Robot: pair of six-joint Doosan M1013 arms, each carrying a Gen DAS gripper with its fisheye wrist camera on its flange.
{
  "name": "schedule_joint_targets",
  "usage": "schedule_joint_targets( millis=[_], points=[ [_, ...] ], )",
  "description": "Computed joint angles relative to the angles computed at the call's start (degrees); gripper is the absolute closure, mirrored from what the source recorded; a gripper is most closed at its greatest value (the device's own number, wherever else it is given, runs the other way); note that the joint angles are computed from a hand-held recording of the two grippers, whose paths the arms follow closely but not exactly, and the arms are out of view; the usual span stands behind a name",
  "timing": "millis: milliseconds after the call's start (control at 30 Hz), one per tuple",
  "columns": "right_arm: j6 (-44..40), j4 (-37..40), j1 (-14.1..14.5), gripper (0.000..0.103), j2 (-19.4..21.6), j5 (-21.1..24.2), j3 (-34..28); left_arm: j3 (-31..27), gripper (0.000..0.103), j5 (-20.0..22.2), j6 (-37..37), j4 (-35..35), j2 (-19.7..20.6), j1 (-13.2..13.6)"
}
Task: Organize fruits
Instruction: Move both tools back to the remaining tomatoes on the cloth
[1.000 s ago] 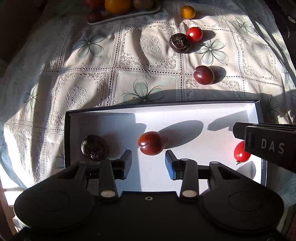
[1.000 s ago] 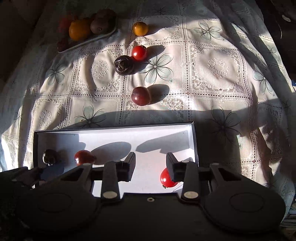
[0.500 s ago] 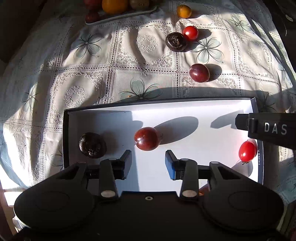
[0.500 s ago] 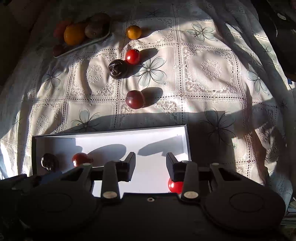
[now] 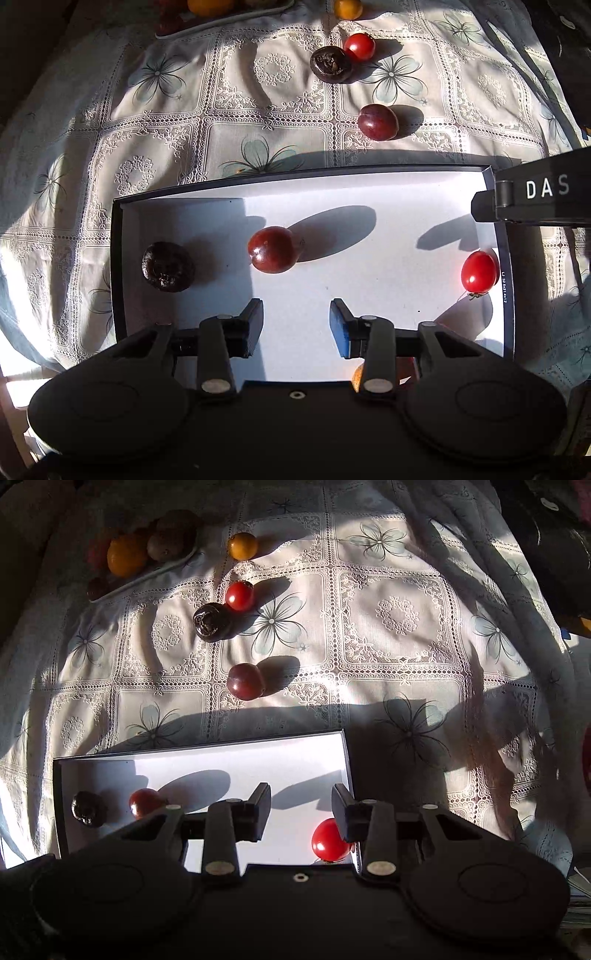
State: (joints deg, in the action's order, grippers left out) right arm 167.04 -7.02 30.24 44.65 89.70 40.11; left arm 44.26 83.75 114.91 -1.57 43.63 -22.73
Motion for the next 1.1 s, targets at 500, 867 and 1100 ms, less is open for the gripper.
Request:
schedule_joint_targets(
  millis=[500,867,1100],
  points=[
    [-2.35,2.43,0.47,0.064,0.14,0.45,-0.37,2.69,0.055,1.98,1.63,0.8,-1.24,0.29],
    [-2.03,3.57,0.81,0.064,0.23,1.02,-0.63,4.73,0.055,1.71,2.65,0.75,-2.45,0.42],
    [0.27,2.0,1.02,0.064,-0.72,-1.07,0.62,4.35,0.055,-0.29,1.53,0.76,-2.53,0.54]
  ],
)
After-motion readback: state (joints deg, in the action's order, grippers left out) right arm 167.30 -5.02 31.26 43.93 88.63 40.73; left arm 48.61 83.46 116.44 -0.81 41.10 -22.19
